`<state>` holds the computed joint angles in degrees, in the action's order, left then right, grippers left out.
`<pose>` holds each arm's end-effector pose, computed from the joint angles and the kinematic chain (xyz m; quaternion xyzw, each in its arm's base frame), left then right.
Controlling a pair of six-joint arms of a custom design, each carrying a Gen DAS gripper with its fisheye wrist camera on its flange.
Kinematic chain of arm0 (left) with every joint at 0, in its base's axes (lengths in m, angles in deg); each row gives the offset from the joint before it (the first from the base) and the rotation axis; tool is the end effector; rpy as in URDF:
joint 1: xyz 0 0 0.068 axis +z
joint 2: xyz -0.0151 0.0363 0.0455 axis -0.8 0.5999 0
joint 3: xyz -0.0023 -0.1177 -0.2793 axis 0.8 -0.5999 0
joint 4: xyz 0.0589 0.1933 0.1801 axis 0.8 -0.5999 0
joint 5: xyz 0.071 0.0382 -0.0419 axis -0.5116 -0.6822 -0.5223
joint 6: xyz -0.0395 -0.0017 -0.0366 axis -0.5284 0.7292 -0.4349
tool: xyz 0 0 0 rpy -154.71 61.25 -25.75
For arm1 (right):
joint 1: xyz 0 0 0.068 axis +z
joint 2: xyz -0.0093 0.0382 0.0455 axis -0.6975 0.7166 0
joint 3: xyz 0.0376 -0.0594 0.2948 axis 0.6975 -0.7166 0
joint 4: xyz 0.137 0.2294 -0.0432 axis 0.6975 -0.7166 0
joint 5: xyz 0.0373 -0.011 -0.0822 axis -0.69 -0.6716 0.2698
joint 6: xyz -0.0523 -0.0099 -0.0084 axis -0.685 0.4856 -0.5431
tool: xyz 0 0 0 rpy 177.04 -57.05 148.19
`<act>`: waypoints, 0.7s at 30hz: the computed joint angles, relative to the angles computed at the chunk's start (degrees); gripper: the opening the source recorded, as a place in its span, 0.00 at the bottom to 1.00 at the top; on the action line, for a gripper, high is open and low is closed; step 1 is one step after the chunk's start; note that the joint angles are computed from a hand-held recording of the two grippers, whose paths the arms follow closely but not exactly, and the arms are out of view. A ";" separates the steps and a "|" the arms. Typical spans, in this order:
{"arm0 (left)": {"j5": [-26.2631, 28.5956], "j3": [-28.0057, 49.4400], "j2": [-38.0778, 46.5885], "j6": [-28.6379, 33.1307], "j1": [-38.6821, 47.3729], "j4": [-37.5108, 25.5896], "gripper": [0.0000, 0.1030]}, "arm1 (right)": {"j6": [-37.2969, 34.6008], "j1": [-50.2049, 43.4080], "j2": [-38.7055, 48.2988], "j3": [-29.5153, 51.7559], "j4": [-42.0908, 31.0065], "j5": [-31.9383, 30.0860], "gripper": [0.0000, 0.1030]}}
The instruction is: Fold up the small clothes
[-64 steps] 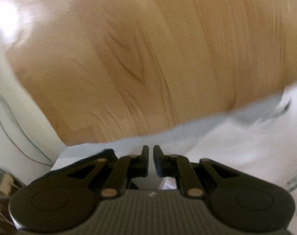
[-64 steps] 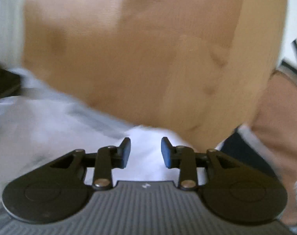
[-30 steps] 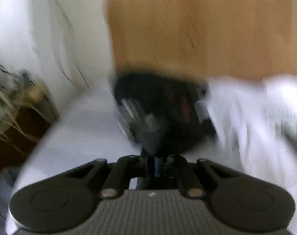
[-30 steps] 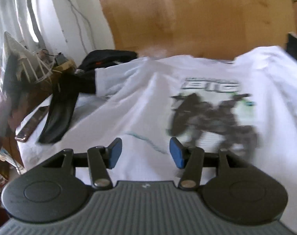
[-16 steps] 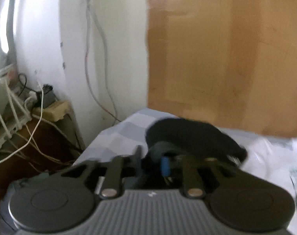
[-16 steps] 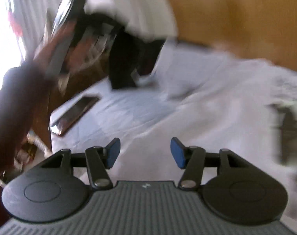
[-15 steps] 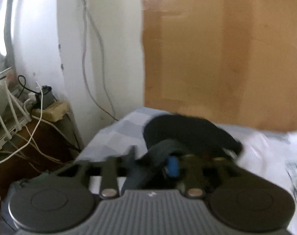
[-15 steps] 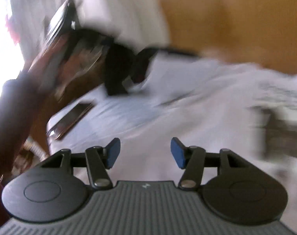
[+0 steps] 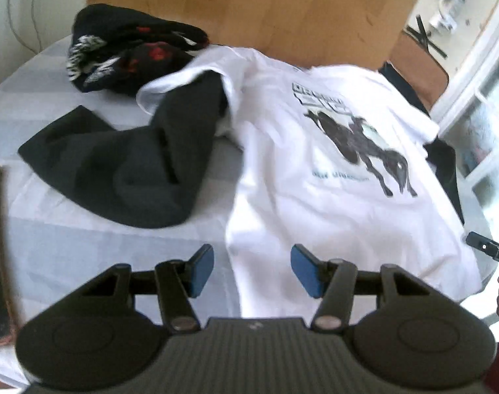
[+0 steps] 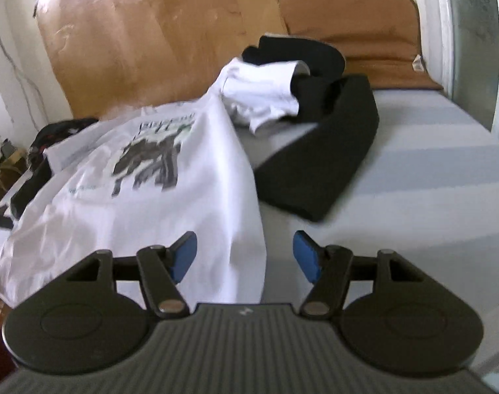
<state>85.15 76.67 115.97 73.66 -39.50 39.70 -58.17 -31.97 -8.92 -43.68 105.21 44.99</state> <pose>0.1278 0.0151 0.2508 -0.0018 0.9392 -0.1662 0.3003 0.2297 0.0567 0.1570 -0.0512 0.8835 0.1739 0.4319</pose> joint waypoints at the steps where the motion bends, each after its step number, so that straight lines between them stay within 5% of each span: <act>1: -1.10 0.37 0.45 -0.42 -1.08 -0.87 0.50 | -0.04 0.96 -0.71 -0.48 -0.48 0.26 0.58; 2: -3.46 0.04 0.36 -2.48 -3.81 -1.00 0.42 | -0.11 1.80 -0.12 -1.05 0.12 -0.34 0.32; 3: -6.44 -0.90 -1.54 -4.34 -6.34 0.66 0.06 | -0.11 3.21 0.84 -1.10 0.62 -0.14 0.25; 4: -8.39 -0.50 -0.86 -4.64 -7.99 0.15 0.06 | -0.57 4.98 0.28 -2.14 2.07 3.13 0.05; 6: -8.69 0.88 -2.03 -3.62 -5.84 -1.87 0.04 | -0.20 5.51 -1.24 -1.98 0.01 2.90 0.05; 10: 1.34 8.10 -2.93 11.00 14.19 -11.33 0.04 | -2.42 3.27 -10.45 -2.29 -5.82 -3.86 0.05; 13: -5.49 7.59 -3.36 10.22 9.69 -11.18 0.08 | -6.09 3.59 -7.21 0.37 -10.82 -6.77 0.09; 15: -14.11 5.39 -2.60 5.10 1.66 -9.50 0.09 | -7.47 5.09 -2.21 2.39 -12.85 -2.21 0.12; 17: -15.75 5.01 -2.84 4.38 0.93 -8.81 0.09 | -7.09 2.38 -2.84 2.21 -11.50 -3.98 0.25; 19: -10.41 6.87 -3.18 6.83 7.42 -8.65 0.09 | -4.74 -1.12 -5.21 0.93 -7.57 -4.18 0.40; 21: -5.77 8.64 -3.13 6.85 11.07 -7.31 0.20 | -0.97 -5.58 -4.84 0.74 -2.23 -4.15 0.47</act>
